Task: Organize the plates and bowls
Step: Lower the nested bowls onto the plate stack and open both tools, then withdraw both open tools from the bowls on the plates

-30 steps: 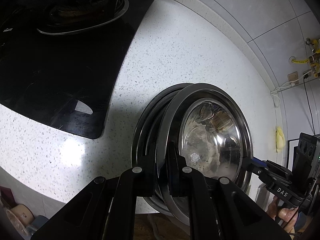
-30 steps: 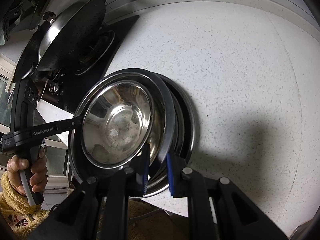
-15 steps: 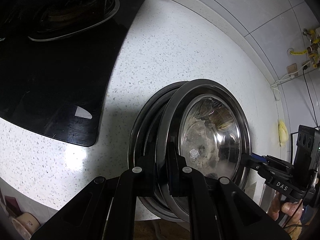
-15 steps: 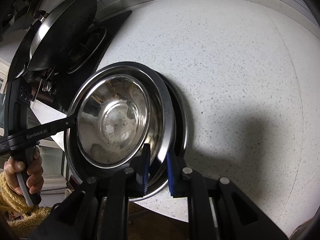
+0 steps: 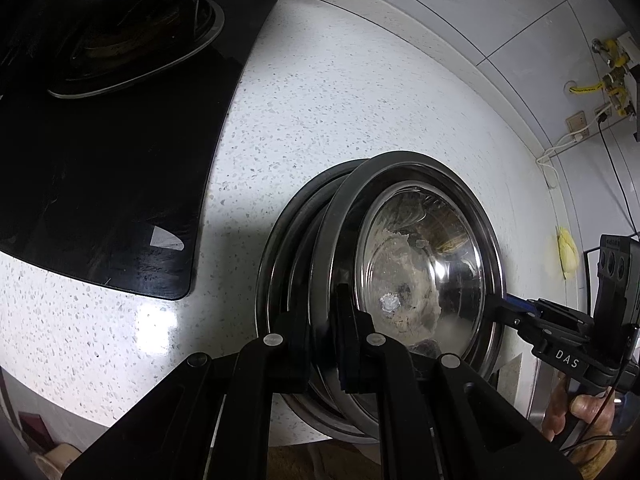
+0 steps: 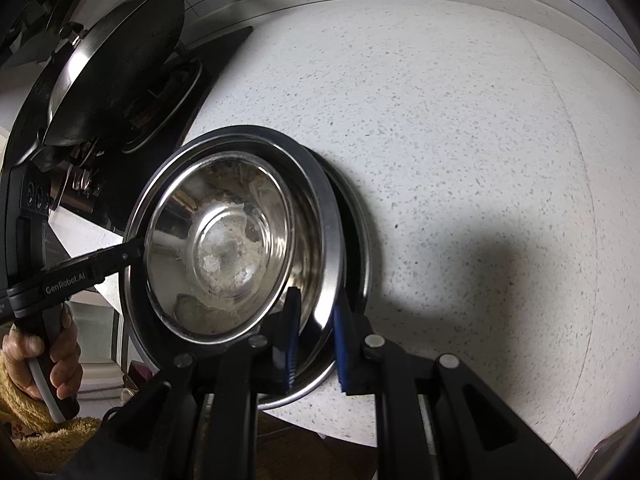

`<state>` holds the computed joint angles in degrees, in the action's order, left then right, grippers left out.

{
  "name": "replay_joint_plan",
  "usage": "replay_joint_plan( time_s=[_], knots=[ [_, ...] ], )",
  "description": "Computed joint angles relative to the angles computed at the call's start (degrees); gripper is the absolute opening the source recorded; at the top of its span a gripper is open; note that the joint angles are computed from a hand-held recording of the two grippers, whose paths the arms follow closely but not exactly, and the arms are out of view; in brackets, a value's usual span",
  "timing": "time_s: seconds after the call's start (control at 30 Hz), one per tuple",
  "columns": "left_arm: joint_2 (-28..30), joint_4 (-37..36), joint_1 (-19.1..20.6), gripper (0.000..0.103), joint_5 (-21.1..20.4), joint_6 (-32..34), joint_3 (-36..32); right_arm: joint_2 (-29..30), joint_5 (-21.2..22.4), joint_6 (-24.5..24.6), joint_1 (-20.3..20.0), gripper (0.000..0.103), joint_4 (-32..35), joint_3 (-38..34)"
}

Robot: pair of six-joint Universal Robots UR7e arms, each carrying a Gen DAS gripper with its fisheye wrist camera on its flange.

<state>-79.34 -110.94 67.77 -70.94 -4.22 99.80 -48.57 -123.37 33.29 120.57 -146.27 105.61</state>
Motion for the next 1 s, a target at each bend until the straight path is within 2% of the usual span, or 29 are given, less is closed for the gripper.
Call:
replay_joint_plan(
  time_s=[0.37, 0.5, 0.57, 0.6, 1.0],
  knots=[
    [-0.1, 0.2, 0.2, 0.010, -1.1, 2.0, -0.3, 1.2, -2.9, 2.3, 1.0, 0.015, 0.1, -0.6],
    [-0.5, -0.6, 0.1, 0.016, -1.6, 3.0, 0.0, 1.3, -4.2, 3.3, 1.5, 0.015, 0.5, -0.9],
    [-1.2, -2.3, -0.6, 0.026, 0.3, 3.9, 0.9, 1.2, -4.3, 3.4, 1.5, 0.015, 0.0, -0.7],
    [-1.8, -3.3, -0.9, 0.038, 1.1, 4.4, 1.5, 1.2, -4.7, 3.5, 1.6, 0.015, 0.1, -0.8],
    [-3.8, -3.8, -1.0, 0.042, 1.4, 5.3, 1.9, 1.0, -6.4, 3.4, 2.5, 0.017, -0.8, -0.4]
  ],
)
